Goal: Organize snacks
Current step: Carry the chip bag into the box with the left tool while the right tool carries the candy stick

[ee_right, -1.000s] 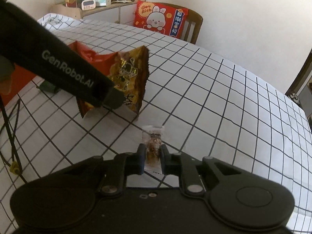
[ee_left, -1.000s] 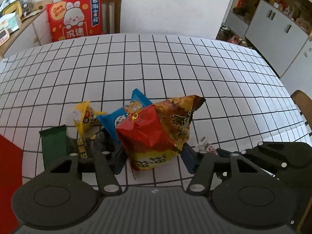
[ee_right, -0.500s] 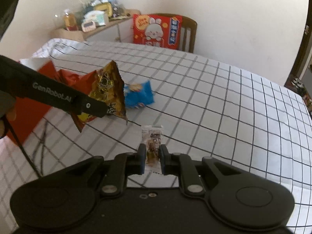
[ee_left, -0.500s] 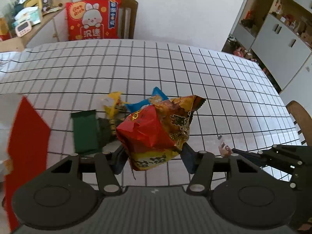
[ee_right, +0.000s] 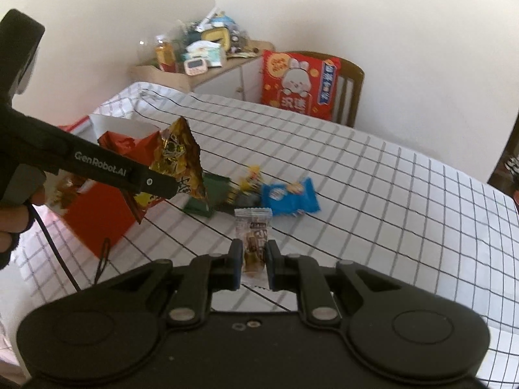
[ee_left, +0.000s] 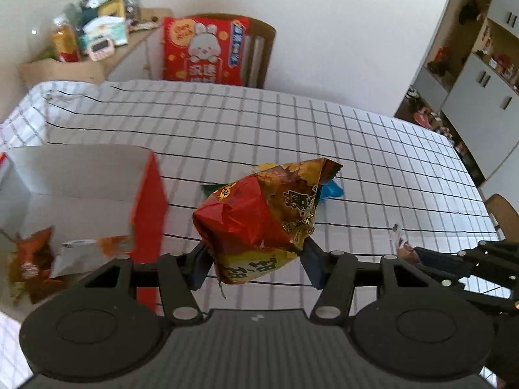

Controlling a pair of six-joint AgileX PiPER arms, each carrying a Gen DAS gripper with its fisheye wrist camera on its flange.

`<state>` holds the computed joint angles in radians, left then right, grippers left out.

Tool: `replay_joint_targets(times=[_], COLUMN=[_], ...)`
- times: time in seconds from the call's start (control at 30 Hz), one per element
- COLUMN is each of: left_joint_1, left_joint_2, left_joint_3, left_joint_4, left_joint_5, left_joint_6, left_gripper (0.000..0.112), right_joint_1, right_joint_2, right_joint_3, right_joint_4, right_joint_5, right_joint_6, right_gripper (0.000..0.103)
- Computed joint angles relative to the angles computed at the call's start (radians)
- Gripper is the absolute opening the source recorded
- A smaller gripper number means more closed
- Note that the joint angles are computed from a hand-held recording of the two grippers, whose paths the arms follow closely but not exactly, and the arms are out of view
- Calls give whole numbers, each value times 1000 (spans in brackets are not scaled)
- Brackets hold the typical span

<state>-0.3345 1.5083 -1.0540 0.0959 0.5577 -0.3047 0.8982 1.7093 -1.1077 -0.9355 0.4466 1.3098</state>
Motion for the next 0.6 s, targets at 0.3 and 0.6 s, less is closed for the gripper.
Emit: replay_joint_targets(times=[0.3, 0.6], left_joint_1=[161, 340], left_joint_2=[-125, -204], left_joint_3=[35, 65], left_joint_4=[-153, -278], left_joint_5=[71, 118], left_joint_6=[188, 382], left_gripper=[57, 57], right_joint_1=[65, 118], right_joint_2=[72, 191], right_joint_3=[-183, -415], right_joint_4=[111, 215], right_joint_5=[54, 105], right_joint_6=[-129, -265], right_gripper=[13, 13])
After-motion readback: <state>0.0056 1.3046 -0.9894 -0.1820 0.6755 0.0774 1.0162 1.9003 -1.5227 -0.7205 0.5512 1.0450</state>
